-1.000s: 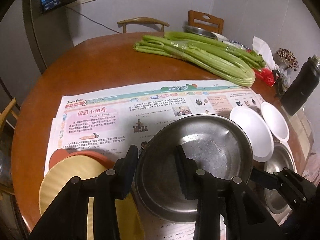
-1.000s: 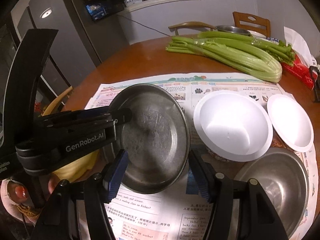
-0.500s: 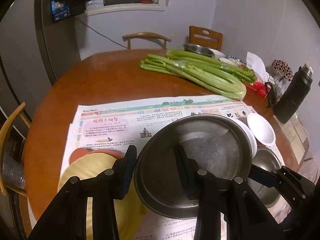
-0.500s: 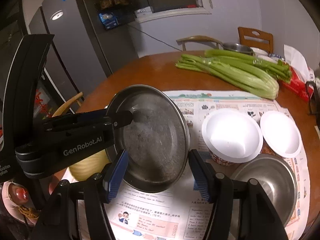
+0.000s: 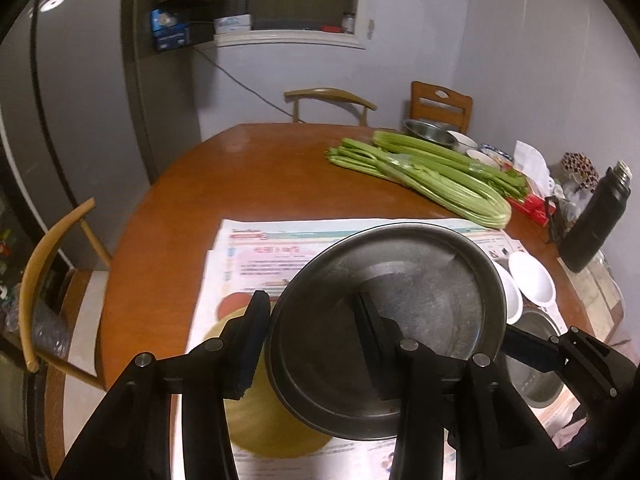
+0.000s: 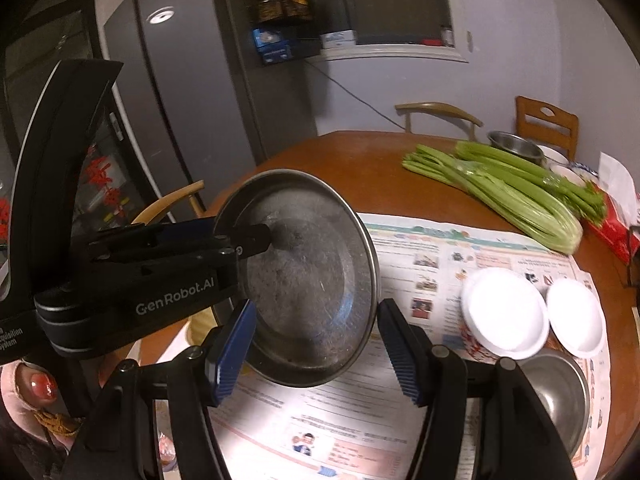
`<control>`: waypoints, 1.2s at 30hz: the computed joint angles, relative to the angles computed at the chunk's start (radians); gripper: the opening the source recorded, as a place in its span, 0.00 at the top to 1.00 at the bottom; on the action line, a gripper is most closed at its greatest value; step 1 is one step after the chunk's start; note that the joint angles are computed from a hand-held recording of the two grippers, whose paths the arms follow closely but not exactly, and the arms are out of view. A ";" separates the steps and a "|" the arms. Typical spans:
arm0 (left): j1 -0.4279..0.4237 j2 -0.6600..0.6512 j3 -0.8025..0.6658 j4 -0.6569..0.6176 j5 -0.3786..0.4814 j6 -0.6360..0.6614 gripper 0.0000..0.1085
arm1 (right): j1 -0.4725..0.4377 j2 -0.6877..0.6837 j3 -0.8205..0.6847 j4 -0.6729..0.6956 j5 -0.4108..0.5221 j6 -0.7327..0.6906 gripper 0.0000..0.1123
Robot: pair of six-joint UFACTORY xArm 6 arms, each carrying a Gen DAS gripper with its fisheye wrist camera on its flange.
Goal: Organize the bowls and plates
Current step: 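Lift the metal plate with the left gripper and carry it toward the stack, then lower the metal plate onto the yellow shell plate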
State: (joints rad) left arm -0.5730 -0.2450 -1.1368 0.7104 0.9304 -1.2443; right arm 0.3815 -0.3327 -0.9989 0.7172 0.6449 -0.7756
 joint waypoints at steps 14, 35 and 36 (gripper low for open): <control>0.044 -0.155 0.179 -0.017 -0.009 -0.057 0.59 | 0.107 0.040 -0.014 -0.060 -0.023 0.023 0.43; 0.116 -0.181 0.286 -0.055 -0.084 -0.054 0.59 | 0.152 0.223 -0.109 -0.095 -0.019 0.057 0.43; 0.119 -0.181 0.288 -0.054 -0.089 -0.053 0.59 | 0.152 0.231 -0.114 -0.096 -0.020 0.058 0.43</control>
State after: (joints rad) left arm -0.4543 -0.4258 -0.8484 0.6560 0.8411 -1.2969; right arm 0.5339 -0.1014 -1.1128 0.6214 0.6253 -0.7180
